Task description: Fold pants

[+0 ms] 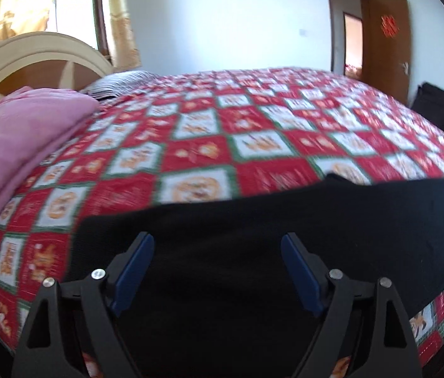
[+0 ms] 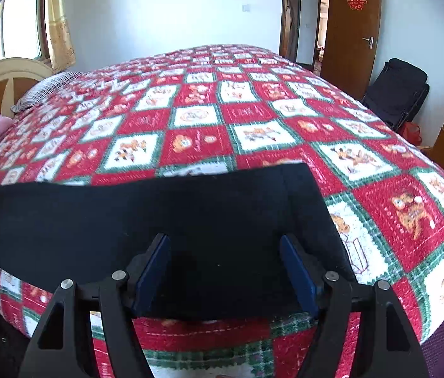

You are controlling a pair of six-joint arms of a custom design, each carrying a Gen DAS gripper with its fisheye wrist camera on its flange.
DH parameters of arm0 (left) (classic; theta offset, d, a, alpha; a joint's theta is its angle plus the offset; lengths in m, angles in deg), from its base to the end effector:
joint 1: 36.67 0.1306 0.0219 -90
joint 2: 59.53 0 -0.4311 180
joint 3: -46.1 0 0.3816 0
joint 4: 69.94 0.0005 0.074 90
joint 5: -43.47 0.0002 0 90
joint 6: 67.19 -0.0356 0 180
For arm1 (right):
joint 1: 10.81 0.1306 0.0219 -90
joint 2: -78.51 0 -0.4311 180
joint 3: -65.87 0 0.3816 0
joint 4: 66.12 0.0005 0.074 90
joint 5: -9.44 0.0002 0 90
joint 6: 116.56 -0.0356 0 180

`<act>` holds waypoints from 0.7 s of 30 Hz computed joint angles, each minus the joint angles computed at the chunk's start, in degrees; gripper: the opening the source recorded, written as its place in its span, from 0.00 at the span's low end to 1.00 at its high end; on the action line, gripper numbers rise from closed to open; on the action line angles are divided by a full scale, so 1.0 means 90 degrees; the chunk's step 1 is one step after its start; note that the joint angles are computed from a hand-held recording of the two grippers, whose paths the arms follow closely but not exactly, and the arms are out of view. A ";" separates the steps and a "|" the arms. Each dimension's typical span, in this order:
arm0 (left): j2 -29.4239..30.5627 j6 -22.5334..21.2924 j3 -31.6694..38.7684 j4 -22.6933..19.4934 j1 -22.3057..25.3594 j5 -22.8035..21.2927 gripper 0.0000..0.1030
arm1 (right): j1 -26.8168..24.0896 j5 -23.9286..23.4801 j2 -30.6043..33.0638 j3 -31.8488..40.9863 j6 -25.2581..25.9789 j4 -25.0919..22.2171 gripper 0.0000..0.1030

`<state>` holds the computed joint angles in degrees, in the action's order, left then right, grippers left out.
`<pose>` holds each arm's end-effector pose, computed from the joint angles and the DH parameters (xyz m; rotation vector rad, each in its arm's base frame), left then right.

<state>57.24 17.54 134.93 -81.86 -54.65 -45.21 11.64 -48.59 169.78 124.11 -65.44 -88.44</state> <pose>0.6057 -0.1979 0.2663 0.4695 2.2212 -0.1435 0.3867 0.1389 0.2678 0.5420 2.2891 -0.2046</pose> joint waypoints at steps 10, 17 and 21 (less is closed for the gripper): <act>0.0104 0.0318 -0.0156 0.0152 -0.0034 0.0133 0.94 | -0.0172 0.0124 -0.0145 -0.0174 -0.0132 0.0058 0.71; -0.0108 0.0317 -0.0224 0.0291 -0.0140 0.0258 0.94 | -0.0146 0.0528 -0.0773 -0.0434 -0.0498 0.0400 0.71; -0.0091 0.0193 -0.0131 0.0231 -0.0310 0.0334 0.94 | -0.0140 0.0078 -0.0686 -0.0323 -0.0449 0.0506 0.71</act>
